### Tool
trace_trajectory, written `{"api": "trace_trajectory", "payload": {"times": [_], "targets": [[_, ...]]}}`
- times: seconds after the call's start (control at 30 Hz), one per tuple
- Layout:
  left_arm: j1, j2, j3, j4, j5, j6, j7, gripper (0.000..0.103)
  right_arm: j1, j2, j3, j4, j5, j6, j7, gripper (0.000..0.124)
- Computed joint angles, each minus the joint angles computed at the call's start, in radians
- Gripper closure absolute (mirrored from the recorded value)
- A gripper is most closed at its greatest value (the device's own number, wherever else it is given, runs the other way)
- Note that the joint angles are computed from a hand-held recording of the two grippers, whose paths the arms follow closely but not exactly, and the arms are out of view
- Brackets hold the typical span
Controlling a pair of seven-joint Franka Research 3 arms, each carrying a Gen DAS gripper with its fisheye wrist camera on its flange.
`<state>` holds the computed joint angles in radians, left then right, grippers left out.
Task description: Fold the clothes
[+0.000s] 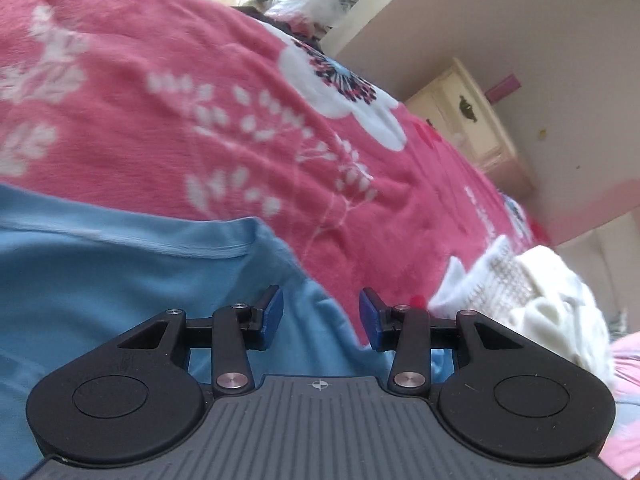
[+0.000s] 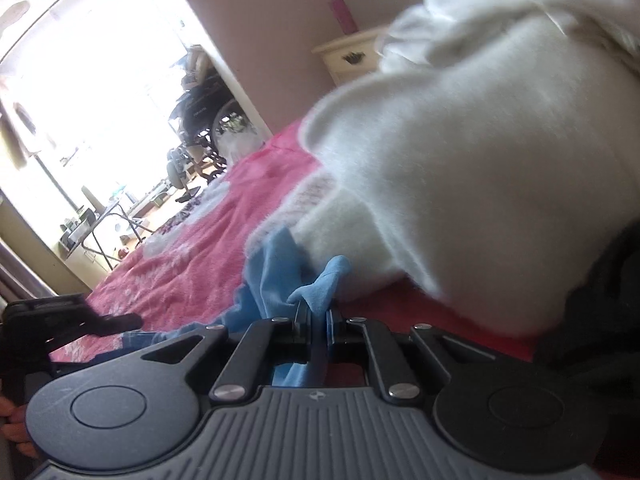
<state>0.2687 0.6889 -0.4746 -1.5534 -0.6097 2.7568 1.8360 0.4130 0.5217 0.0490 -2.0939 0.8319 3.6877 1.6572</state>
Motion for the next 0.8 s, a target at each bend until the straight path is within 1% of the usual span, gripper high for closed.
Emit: {"api": "trace_trajectory", "payload": {"times": [0.07,0.13,0.2,0.23,0.3,0.33,0.37,0.4,0.43,0.47,0.5,0.53,0.6,0.7,0.8], "targets": [[0.061,-0.030,-0.037,-0.048,-0.034,-0.012,0.074,0.061,0.032,0.013,-0.016,0.018,-0.047,0.033,-0.075,0.116],[0.101,-0.061,-0.048,-0.089,-0.067,-0.039,0.141,0.061,0.058,0.015,-0.024,0.013,-0.156,0.056,-0.204,0.116],[0.120,-0.093,-0.043,-0.126,-0.100,-0.058,0.210,0.061,0.095,0.011,-0.040,-0.006,-0.313,0.044,-0.418,0.114],[0.125,-0.109,-0.037,-0.144,-0.114,-0.064,0.244,0.061,0.126,0.010,-0.056,-0.013,-0.378,0.006,-0.551,0.115],[0.135,-0.137,-0.031,-0.179,-0.147,-0.069,0.322,0.061,0.243,0.023,-0.131,-0.012,-0.368,-0.056,-0.804,0.111],[0.140,-0.151,-0.030,-0.196,-0.166,-0.069,0.364,0.061,0.295,0.035,-0.166,-0.007,-0.335,-0.072,-0.889,0.108],[0.141,-0.159,-0.027,-0.206,-0.183,-0.075,0.397,0.061,0.346,0.047,-0.201,-0.001,-0.300,-0.087,-0.966,0.098],[0.141,-0.168,-0.024,-0.216,-0.199,-0.080,0.430,0.061,0.362,0.049,-0.208,-0.002,-0.268,-0.079,-0.991,0.087],[0.140,-0.176,-0.021,-0.226,-0.214,-0.085,0.462,0.061,0.377,0.050,-0.214,-0.002,-0.236,-0.070,-1.017,0.084],[0.135,-0.185,-0.017,-0.236,-0.228,-0.085,0.493,0.061,0.386,0.049,-0.215,-0.004,-0.207,-0.063,-1.038,0.081],[0.131,-0.194,-0.014,-0.246,-0.242,-0.085,0.526,0.060,0.361,0.030,-0.190,-0.013,-0.194,-0.065,-1.023,0.081],[0.127,-0.202,-0.010,-0.255,-0.256,-0.086,0.558,0.060,0.332,0.010,-0.162,-0.023,-0.184,-0.068,-1.005,0.081],[0.115,-0.214,-0.001,-0.263,-0.279,-0.091,0.617,0.059,0.234,-0.042,-0.074,-0.058,-0.197,-0.082,-0.931,0.081],[0.086,-0.224,0.022,-0.266,-0.309,-0.090,0.672,0.056,0.088,-0.107,0.044,-0.115,-0.248,-0.107,-0.753,0.081],[0.040,-0.222,0.068,-0.256,-0.312,-0.095,0.658,0.056,-0.048,-0.122,0.144,-0.130,-0.344,-0.137,-0.534,0.081]]}}
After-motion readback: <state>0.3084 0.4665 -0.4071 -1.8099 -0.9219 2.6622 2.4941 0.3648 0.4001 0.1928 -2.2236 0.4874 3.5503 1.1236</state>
